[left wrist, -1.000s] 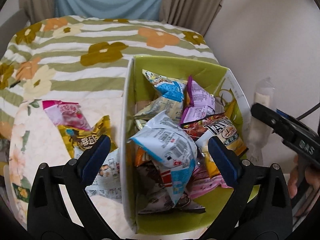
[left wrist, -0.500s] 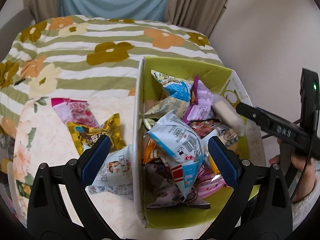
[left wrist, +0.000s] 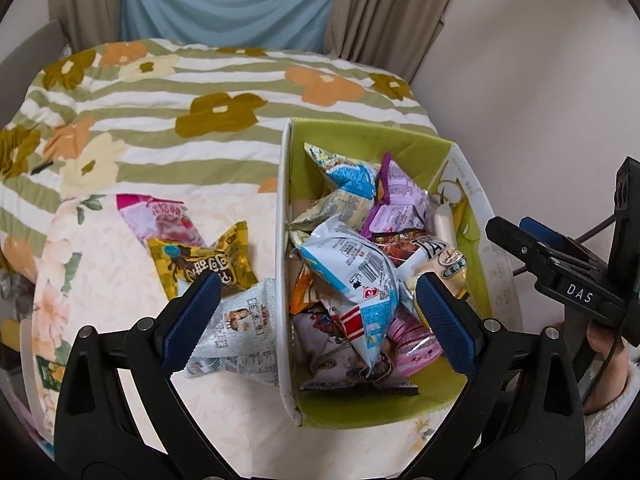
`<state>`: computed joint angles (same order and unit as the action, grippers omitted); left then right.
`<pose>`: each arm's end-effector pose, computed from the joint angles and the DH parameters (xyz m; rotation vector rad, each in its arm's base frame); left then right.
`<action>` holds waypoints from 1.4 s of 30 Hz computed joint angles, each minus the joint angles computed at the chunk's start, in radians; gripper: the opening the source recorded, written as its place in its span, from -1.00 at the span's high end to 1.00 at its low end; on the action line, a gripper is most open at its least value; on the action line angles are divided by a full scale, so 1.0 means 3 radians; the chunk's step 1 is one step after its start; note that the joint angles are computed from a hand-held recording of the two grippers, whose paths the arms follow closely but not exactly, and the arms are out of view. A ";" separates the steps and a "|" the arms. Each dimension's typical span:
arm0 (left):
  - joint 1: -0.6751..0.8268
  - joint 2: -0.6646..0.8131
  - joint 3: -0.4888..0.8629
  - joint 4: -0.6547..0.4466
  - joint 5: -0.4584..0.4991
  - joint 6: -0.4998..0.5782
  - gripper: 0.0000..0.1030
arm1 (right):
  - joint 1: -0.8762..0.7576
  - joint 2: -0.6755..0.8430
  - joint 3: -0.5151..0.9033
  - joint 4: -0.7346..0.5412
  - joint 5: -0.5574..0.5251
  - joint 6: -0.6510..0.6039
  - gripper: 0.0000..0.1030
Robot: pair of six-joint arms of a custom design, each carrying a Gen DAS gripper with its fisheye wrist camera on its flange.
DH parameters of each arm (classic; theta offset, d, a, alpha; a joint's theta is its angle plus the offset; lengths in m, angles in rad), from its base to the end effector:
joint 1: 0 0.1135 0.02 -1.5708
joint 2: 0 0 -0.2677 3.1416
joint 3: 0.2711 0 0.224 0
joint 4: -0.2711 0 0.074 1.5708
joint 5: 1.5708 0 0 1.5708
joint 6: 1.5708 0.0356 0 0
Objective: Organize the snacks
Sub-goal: 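Carry both packets into the yellow-green box and open both tools, then move both tools back over the remaining snacks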
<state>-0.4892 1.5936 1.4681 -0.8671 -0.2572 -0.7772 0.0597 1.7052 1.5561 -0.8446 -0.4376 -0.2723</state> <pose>0.2752 -0.1363 0.3228 -0.4580 2.4825 -0.1810 0.3347 0.0351 0.3170 -0.5726 2.4249 0.4714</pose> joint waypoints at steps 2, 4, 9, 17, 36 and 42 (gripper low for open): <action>-0.0013 -0.0094 -0.0008 -0.0048 -0.0027 0.0009 -0.89 | -0.0015 -0.0056 0.0035 -0.0072 -0.0056 0.0023 -0.79; -0.0023 -0.0229 -0.0031 -0.0115 -0.0078 0.0028 -0.89 | -0.0013 -0.0092 0.0119 -0.0223 -0.0095 0.0020 -0.79; 0.0126 -0.0687 -0.0199 -0.0315 -0.0112 0.0185 -0.89 | 0.0141 -0.0421 0.0014 -0.0223 -0.0019 0.0199 -0.79; 0.1100 -0.1358 -0.0593 -0.0491 0.0503 0.0913 -0.89 | 0.0811 -0.0939 -0.0326 0.0016 0.0466 0.0891 -0.79; 0.4257 -0.1260 -0.1070 -0.0890 0.2364 0.3737 -0.89 | 0.3070 -0.0516 -0.0519 0.0315 0.2219 0.2545 -0.79; 0.4706 -0.1010 -0.1396 -0.0759 0.2356 0.4304 -0.89 | 0.3492 0.0005 -0.0528 0.0354 0.2732 0.2948 -0.79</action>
